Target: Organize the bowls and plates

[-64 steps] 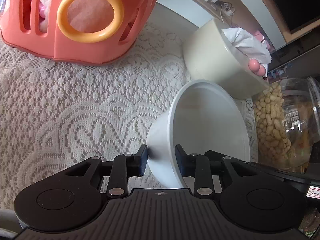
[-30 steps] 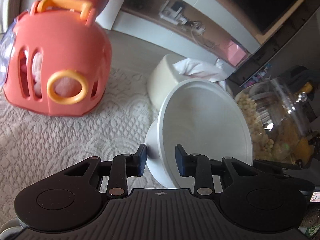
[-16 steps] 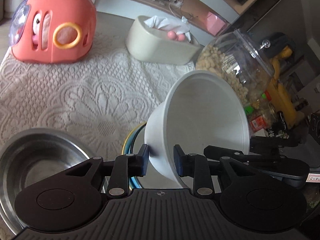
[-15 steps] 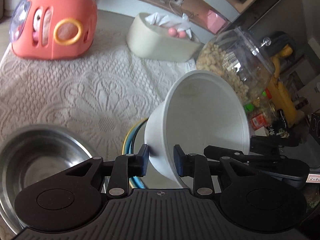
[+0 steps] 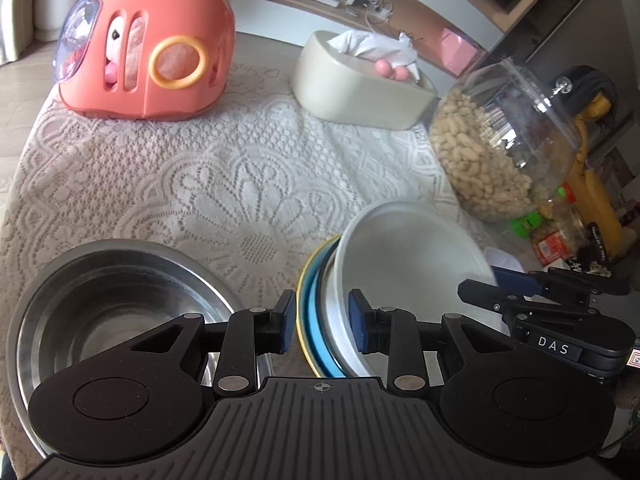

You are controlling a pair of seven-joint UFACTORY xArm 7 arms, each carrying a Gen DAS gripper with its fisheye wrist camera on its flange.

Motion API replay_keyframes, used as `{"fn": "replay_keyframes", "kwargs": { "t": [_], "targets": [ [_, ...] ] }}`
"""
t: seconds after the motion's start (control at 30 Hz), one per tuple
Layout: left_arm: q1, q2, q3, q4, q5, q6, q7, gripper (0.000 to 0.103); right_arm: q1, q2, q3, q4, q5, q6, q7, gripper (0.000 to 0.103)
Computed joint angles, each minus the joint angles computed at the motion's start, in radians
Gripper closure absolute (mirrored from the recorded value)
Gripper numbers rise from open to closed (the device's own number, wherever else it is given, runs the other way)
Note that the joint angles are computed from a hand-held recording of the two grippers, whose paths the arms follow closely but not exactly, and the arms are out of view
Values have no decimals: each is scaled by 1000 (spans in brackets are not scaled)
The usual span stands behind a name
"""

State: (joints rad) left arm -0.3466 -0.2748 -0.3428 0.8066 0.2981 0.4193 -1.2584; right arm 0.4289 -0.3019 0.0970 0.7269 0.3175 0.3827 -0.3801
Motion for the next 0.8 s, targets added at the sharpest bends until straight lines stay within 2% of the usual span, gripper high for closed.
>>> {"fn": "replay_keyframes", "kwargs": {
  "t": [0.07,0.1,0.23,0.37,0.4,0.47,0.6,0.73,0.8],
  "targets": [
    [-6,28,11,6,-12,-8,19,69,-1,25,-7,5,16,-3,9,67],
    [-12,43,20,8,-26,-17,31,68,3,40,-19,11,42,4,3,64],
    [-27,92,44,19,-68,-40,60,67,26,101,-83,50,277,81,-92,55],
    [-48,120,64,20,-123,-71,83,66,-3,185,-133,105,562,264,-194,54],
    [-47,123,62,22,-122,-69,73,66,-19,209,-141,121,622,326,-218,50],
    [-47,124,60,24,-125,-68,47,64,-43,233,-131,124,702,369,-252,47],
    [-51,131,63,35,-142,-58,2,61,-83,248,-80,117,754,371,-322,42],
    [-66,142,65,68,-161,5,3,60,-120,269,-20,133,715,379,-317,41],
    [-88,147,69,92,-201,53,41,55,-131,267,3,137,676,366,-287,41]
  ]
}}
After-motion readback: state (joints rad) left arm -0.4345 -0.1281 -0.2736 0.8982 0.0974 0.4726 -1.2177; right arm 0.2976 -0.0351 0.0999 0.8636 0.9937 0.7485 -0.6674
